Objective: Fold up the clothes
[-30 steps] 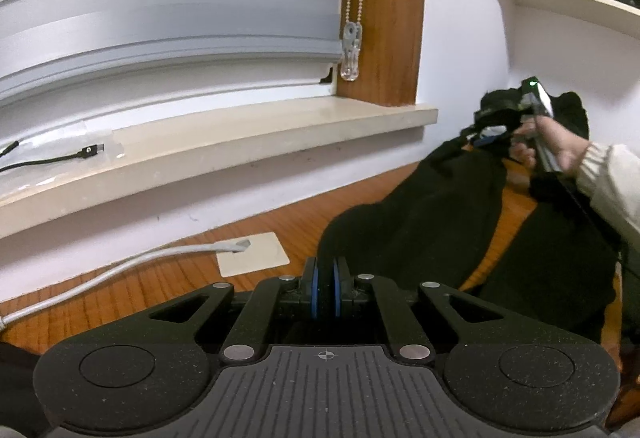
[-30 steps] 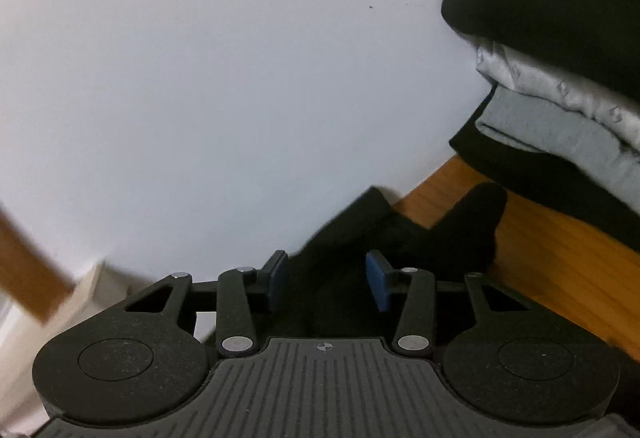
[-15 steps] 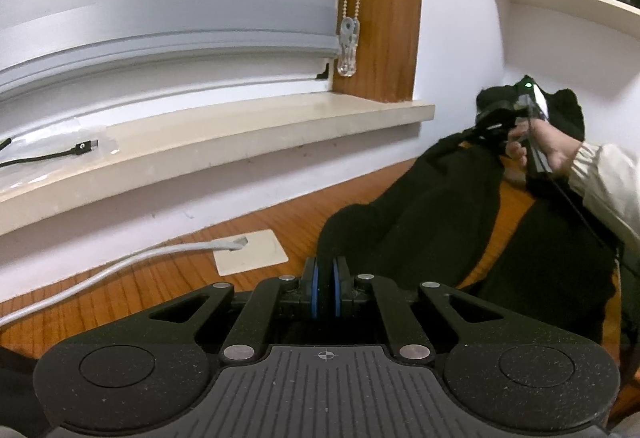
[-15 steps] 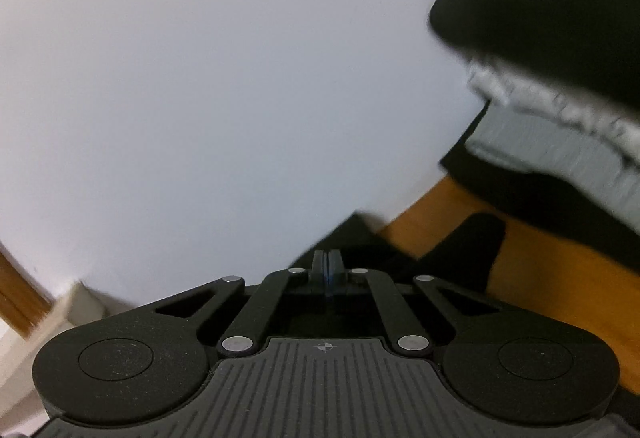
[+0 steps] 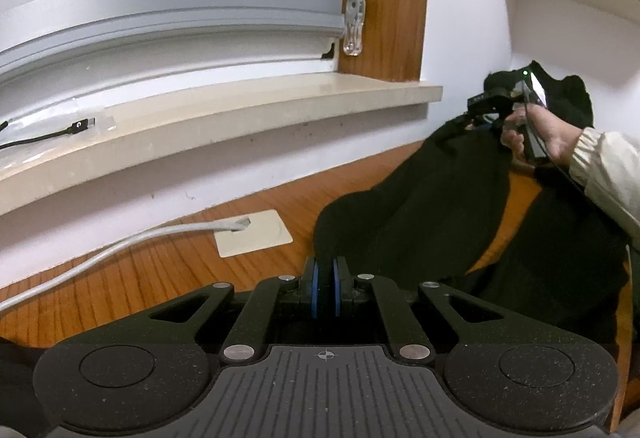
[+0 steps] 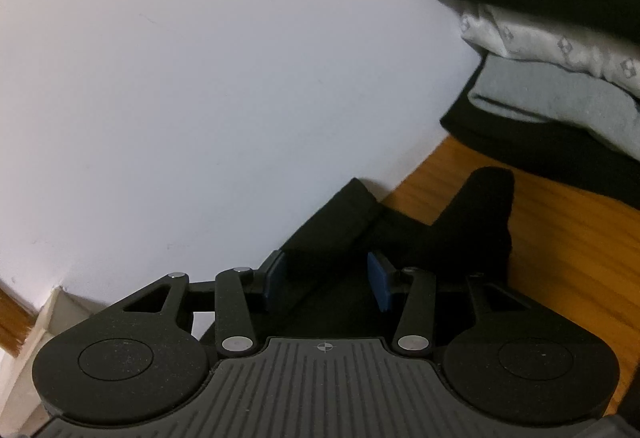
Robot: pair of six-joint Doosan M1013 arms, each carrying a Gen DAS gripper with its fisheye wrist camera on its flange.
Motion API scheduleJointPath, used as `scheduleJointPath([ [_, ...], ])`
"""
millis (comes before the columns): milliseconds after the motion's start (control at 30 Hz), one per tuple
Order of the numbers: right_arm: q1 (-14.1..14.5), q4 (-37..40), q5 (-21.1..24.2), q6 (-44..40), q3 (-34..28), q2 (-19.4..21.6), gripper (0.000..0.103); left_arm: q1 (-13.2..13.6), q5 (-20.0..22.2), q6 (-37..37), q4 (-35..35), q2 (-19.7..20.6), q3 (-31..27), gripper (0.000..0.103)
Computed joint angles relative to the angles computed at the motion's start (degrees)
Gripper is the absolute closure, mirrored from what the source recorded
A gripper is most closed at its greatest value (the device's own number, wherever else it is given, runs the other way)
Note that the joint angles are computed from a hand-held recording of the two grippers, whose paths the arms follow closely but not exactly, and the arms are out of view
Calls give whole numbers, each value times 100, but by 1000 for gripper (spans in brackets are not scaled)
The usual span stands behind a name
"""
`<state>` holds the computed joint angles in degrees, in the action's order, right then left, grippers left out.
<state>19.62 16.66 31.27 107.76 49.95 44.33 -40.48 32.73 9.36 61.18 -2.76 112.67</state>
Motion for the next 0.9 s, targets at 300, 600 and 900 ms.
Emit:
scheduleJointPath([
  [300, -43, 653, -760, -893, 363, -137, 98, -17, 42, -203, 225, 22, 33, 96],
  [600, -207, 1664, -1900, -2036, 988, -812, 99, 39, 91, -548, 718, -6, -98, 96],
  [900, -310, 773, -1909, -1697, 910, -1001, 99, -63, 640, -1290, 1640, -52, -217, 98],
])
